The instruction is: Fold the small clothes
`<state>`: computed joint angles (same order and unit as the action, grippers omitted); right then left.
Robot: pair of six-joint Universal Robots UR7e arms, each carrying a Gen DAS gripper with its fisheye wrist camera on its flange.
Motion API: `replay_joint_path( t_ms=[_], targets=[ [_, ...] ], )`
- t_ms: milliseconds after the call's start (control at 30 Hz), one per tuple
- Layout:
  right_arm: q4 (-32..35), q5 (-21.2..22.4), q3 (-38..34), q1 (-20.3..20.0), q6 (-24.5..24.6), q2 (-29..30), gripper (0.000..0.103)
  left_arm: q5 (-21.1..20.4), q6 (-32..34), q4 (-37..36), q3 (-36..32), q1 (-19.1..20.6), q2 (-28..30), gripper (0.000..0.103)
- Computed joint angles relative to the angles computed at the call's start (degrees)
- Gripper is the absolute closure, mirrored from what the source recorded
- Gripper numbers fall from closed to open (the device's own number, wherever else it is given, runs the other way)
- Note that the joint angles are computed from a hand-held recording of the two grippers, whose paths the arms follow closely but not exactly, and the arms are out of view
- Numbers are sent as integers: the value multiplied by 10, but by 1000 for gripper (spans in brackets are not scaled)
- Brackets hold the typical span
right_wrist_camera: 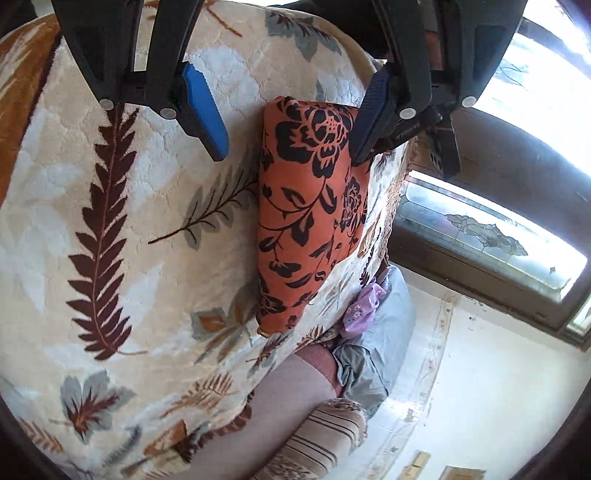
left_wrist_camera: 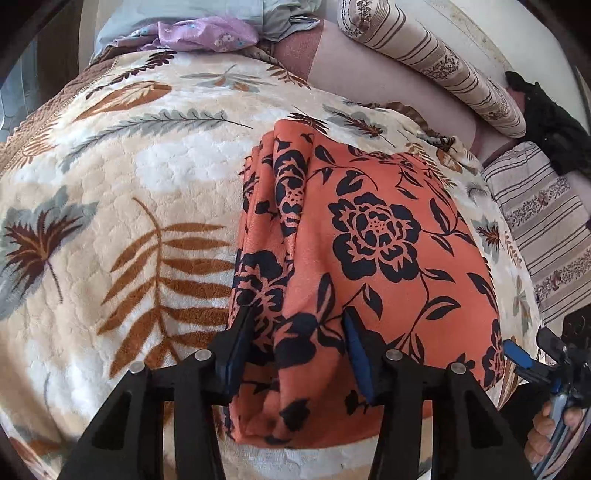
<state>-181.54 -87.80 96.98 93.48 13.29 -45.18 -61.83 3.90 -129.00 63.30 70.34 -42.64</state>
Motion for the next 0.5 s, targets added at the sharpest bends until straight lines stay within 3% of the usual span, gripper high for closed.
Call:
replay_joint_path(
  t_ms=[133,233,300,367,433,500],
  targets=[
    [54,59,-53,-22,30,28,32,-11,50,-69,8,-25,-11,50],
    [83,92,-95,-31,58,53,32,-65,65,-76,-33,-30,11,39],
    [97,104,-120,-33,76,69,32,-66,73,-61,-75,-30,43,37],
    [119,108,-146,-34,86,86,32,-31,76,-51,-105,-26,74,37],
    [161,102,-175,-34,89,103,33,61,51,-1,-146,-18,112,37],
    [210,37,-206,-12,38,112,55,69,31,-8,-131,-4,111,36]
  ],
)
